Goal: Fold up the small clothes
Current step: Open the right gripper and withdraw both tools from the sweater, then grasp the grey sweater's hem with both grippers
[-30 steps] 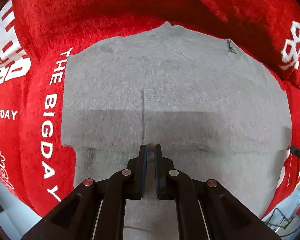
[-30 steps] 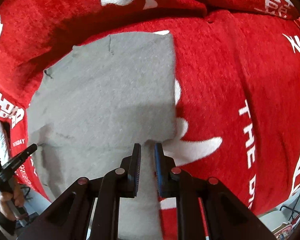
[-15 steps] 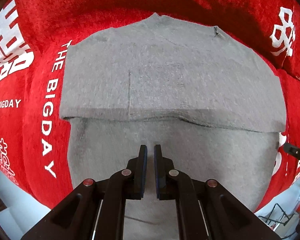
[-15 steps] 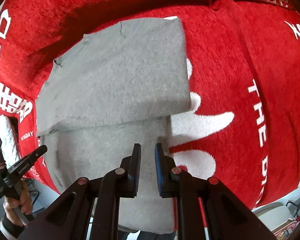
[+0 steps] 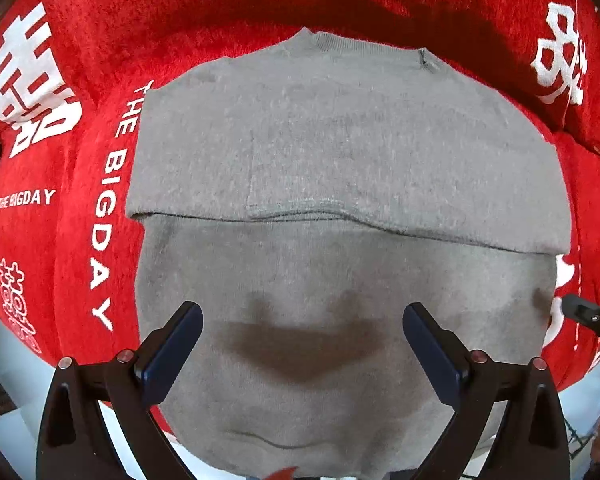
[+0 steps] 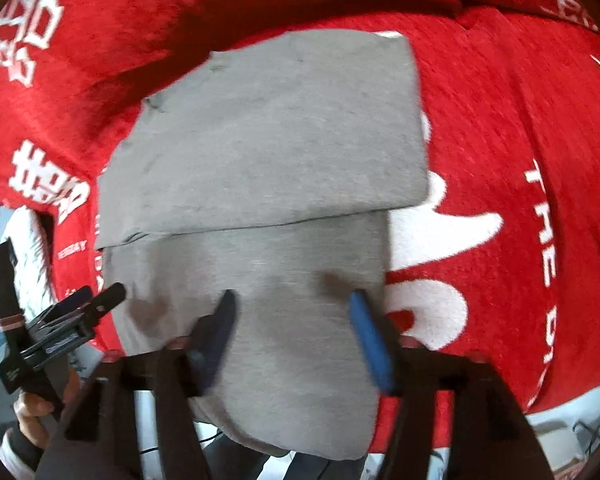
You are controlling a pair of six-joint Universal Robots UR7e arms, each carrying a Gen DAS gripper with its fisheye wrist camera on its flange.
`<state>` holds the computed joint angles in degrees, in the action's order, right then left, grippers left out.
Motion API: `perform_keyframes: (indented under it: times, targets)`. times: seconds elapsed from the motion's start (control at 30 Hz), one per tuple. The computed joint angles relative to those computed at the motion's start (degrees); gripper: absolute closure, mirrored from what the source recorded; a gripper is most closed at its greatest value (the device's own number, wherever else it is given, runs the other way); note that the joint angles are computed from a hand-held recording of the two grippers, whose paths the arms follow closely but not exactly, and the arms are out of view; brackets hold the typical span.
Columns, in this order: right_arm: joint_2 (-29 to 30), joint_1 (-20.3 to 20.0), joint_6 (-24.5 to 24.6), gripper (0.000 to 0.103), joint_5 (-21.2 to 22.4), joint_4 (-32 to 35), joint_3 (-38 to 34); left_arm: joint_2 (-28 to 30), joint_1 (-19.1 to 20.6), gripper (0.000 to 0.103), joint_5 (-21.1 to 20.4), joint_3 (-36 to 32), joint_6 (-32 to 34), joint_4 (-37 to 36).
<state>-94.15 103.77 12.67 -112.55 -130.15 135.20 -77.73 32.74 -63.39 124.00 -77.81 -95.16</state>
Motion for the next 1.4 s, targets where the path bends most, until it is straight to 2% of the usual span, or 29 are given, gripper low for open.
perform_keyframes:
  times: [0.1, 0.37, 0.4, 0.57, 0.73, 0.9, 1.13, 1.4]
  targets:
    - [-0.93, 1.19, -2.29, 0.008, 0.26, -3.17, 1.22, -0.05, -0.51, 0.002, -0.57, 0.08, -0.47, 0.78]
    - [-2.54, 1.39, -3.06, 0.007, 2.81, -1.99, 1.59, 0.72, -2.20, 0.002, -1.36, -0.63, -2.31, 3.65]
    - [-2.67, 1.26, -3.01, 0.000, 3.03, -1.83, 1.75, 0.80, -2.43, 0.002, -1.14, -0.72, -2.90, 4.43]
    - [-3.75, 0.20, -2.50, 0.000, 5.84, 0.92, 2.28, 0.01, -3.44, 0.003, -1.50, -0.18, -5.23, 6.17]
    - [-5.08, -0.63, -0.74, 0.000, 7.20, 2.18, 3.39, -1.91, -4.16, 0.003, -3.51, 1.81, -4.15, 5.10]
    - [-7.29, -2.07, 2.01, 0.000, 7.47, 2.98, 5.50, -5.15, -5.09, 0.003, -5.32, 4.72, -4.58, 3.61]
    - [-12.38, -3.34, 4.10, 0.000, 8.44, 4.03, 9.47, -12.54, -6.84, 0.003, -9.33, 10.42, -4.44, 1.65]
    - [-20.96, -4.90, 3.28, 0.000, 10.30, 7.96, 16.12, -25.91, -14.04, 0.003, -15.58, 18.52, -11.07, 3.77]
